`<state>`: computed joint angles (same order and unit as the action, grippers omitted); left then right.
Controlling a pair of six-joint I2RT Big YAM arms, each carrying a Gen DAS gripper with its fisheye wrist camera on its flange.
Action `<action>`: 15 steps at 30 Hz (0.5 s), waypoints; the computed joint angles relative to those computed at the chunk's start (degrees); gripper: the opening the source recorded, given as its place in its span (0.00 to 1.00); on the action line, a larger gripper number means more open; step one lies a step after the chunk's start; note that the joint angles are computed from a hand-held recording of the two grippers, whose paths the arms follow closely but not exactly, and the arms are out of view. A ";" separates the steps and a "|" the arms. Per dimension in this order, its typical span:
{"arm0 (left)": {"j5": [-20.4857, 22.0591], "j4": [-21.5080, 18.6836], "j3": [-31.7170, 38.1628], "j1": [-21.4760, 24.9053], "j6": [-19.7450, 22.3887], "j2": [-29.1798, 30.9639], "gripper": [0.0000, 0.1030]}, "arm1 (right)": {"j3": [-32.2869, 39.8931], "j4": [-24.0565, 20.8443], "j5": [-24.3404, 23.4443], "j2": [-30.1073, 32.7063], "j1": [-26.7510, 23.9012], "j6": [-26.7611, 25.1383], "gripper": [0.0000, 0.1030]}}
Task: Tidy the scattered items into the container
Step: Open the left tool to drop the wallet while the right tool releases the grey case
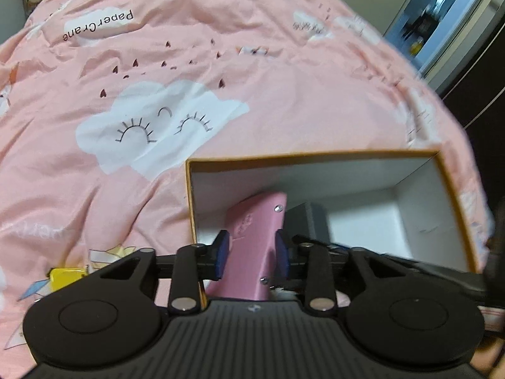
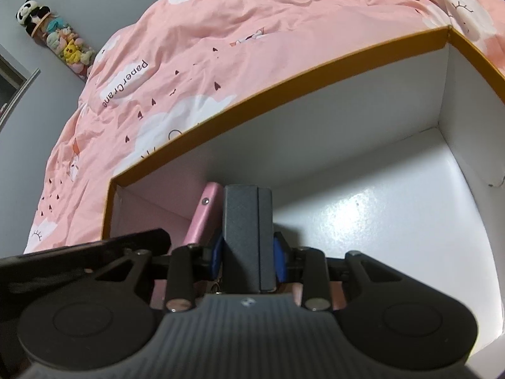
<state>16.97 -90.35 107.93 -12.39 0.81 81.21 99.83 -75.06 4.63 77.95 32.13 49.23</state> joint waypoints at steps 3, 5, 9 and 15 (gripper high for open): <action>4.26 0.84 -0.25 2.67 -0.13 -1.17 0.48 | 1.41 -0.31 0.99 1.13 0.77 -1.39 0.34; 7.33 0.94 -0.16 4.52 0.11 -1.79 0.48 | 2.99 -1.08 2.36 2.21 1.79 -2.69 0.34; 10.52 2.49 -1.00 8.00 -0.58 -3.65 0.48 | 6.45 -2.46 3.79 4.42 3.10 -4.60 0.34; 9.65 3.06 -3.79 10.98 -0.16 -5.77 0.48 | 13.22 -7.01 7.05 8.77 5.28 -7.06 0.34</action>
